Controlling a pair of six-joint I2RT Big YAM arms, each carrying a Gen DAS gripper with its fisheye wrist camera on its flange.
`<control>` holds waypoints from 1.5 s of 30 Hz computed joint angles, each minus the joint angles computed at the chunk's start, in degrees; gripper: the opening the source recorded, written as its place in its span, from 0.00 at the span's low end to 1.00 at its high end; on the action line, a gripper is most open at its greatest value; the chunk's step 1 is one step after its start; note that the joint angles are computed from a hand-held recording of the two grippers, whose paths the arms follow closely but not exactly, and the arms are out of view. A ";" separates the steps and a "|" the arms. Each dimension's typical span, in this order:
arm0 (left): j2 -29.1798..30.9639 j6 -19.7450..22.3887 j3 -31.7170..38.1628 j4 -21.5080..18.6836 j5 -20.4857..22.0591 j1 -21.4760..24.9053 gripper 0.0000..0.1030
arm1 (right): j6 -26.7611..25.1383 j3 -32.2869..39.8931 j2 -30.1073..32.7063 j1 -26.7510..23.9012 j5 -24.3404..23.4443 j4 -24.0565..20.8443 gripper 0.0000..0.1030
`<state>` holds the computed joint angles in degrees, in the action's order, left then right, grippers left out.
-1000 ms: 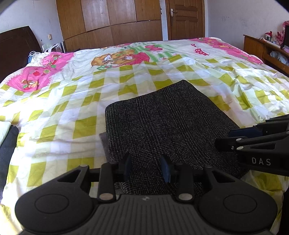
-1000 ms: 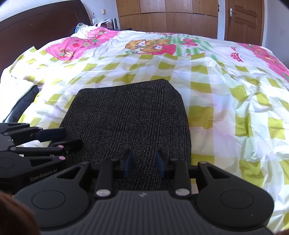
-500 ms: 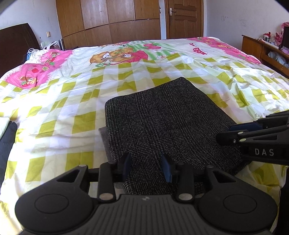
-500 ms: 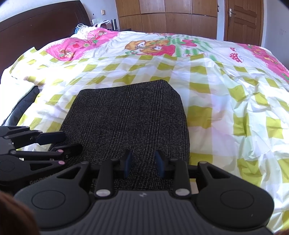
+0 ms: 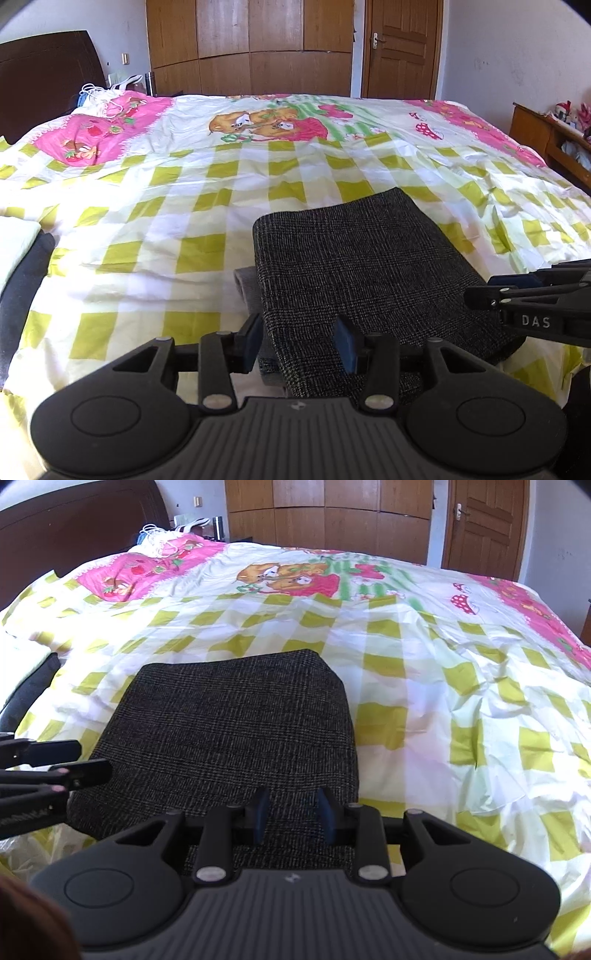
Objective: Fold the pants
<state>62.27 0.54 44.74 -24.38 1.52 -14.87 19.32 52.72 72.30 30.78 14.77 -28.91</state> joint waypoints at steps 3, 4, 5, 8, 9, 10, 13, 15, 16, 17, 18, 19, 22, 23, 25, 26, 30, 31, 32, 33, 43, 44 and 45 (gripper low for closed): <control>0.22 0.68 -0.29 0.28 -1.39 -1.18 0.62 | -0.15 0.10 0.15 0.15 0.63 -0.39 0.29; 0.60 0.73 -0.26 0.10 -1.64 -1.50 0.63 | -0.26 0.09 0.13 0.21 0.77 -0.45 0.29; 0.88 0.39 -0.24 -0.13 -1.62 -1.73 0.63 | -0.37 0.12 0.13 0.26 0.89 -0.58 0.29; 1.19 -0.68 0.02 -0.73 -0.06 -1.79 0.64 | -0.59 0.23 0.06 0.31 1.72 -1.18 0.29; 1.20 -0.64 0.03 -0.58 -0.30 -2.00 0.65 | -0.52 0.20 0.02 0.25 1.81 -1.21 0.29; 1.25 -0.61 0.09 -0.49 -0.51 -2.18 0.65 | -0.38 0.16 -0.03 0.12 1.77 -1.28 0.29; 1.45 -0.76 0.20 -0.54 -0.90 -2.53 0.67 | -0.14 -0.04 -0.19 0.00 1.98 -1.14 0.29; 1.52 -0.58 0.12 -0.64 -1.67 -2.88 0.70 | -0.05 -0.05 -0.15 -0.11 1.71 -1.26 0.29; 1.55 -0.55 0.05 -0.64 -2.13 -3.06 0.71 | 0.07 -0.13 -0.17 -0.11 1.64 -1.24 0.29; 1.58 -0.65 0.06 -0.80 -2.48 -3.20 0.72 | 0.16 -0.25 -0.22 -0.16 1.49 -1.21 0.29; 1.65 -0.77 0.09 -0.94 -2.59 -3.28 0.72 | 0.33 -0.35 -0.27 -0.15 1.36 -1.22 0.29; 1.69 -0.84 0.09 -0.96 -2.66 -3.36 0.73 | 0.49 -0.47 -0.33 -0.14 1.21 -1.24 0.29; 1.72 -0.75 0.14 -1.09 -3.06 -3.64 0.74 | 0.66 -1.00 -0.73 0.20 1.32 -0.87 0.30; 1.72 -0.74 0.16 -1.12 -3.15 -3.72 0.75 | 0.73 -1.05 -0.77 0.29 1.37 -0.90 0.30; 1.75 -0.77 0.18 -1.10 -3.31 -3.83 0.75 | 0.80 -1.10 -0.81 0.34 1.45 -0.88 0.30; 1.76 -0.80 0.22 -1.18 -3.22 -3.82 0.76 | 0.89 -1.09 -0.83 0.30 1.37 -0.93 0.30; 1.83 -0.81 0.29 -1.31 -3.09 -3.76 0.76 | 0.87 -1.07 -0.89 0.31 1.36 -1.09 0.30; 1.85 -0.84 0.30 -1.36 -3.06 -3.75 0.76 | 0.90 -1.05 -0.87 0.32 1.38 -1.13 0.30; 1.85 -0.80 0.29 -1.38 -3.07 -3.75 0.76 | 0.89 -1.06 -0.89 0.33 1.33 -1.12 0.30; 1.84 -0.81 0.29 -1.38 -3.08 -3.77 0.76 | 0.86 -1.06 -0.92 0.31 1.26 -1.12 0.30; 1.89 -1.58 0.25 -1.89 -3.02 -3.76 0.78 | 1.01 -1.11 -1.06 1.06 1.66 -1.33 0.30; 1.82 -1.72 0.21 -1.92 -2.93 -3.71 0.78 | 1.05 -1.12 -1.08 1.17 1.73 -1.36 0.30; 1.81 -1.82 0.18 -1.91 -2.88 -3.65 0.79 | 1.12 -1.11 -1.07 1.20 1.78 -1.38 0.30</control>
<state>64.08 -1.28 44.92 -26.30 -1.36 -18.51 20.43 51.62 71.24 31.99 16.54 -30.29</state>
